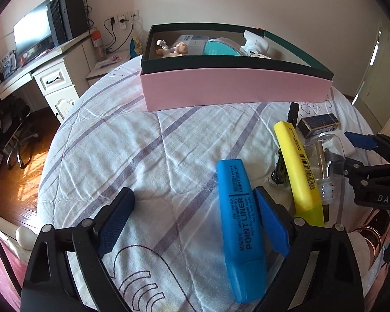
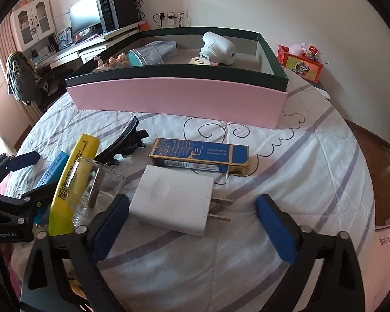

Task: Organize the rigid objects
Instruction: 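Grasp the blue highlighter with the left tool while the right tool grasps the white power adapter, then carry the highlighter and adapter over the pink box and open both tools inside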

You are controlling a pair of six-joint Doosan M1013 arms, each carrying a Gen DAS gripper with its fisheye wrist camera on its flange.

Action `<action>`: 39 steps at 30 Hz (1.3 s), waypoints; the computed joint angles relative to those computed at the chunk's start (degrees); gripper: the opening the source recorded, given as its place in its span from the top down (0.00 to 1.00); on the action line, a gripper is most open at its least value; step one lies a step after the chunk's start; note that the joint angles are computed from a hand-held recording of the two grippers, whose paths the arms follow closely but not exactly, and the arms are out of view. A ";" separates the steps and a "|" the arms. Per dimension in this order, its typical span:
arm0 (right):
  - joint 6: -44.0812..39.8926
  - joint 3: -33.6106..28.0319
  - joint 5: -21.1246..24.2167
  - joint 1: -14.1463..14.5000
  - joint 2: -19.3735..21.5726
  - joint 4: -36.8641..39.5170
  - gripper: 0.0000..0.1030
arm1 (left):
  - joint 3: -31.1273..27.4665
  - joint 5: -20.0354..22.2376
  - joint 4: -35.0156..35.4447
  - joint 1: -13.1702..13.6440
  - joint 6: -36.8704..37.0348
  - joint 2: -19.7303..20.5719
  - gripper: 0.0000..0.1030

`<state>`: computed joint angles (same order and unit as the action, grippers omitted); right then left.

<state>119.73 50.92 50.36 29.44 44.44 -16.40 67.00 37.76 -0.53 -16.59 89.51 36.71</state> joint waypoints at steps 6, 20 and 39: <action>-1.33 2.34 -2.92 -0.45 -1.44 1.00 0.32 | 1.65 -3.14 -1.09 -0.06 2.97 -0.90 0.68; 5.67 9.47 -11.23 -0.05 -5.93 -3.09 0.32 | 6.42 -8.78 -10.69 1.02 8.24 -5.18 0.76; 4.24 4.37 -14.65 -1.18 -5.31 -5.32 0.32 | -6.36 -7.71 -15.19 -0.38 16.51 -1.27 0.77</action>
<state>123.97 55.29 35.71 28.26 39.13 -21.72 60.64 30.05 -15.72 -16.97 106.02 35.44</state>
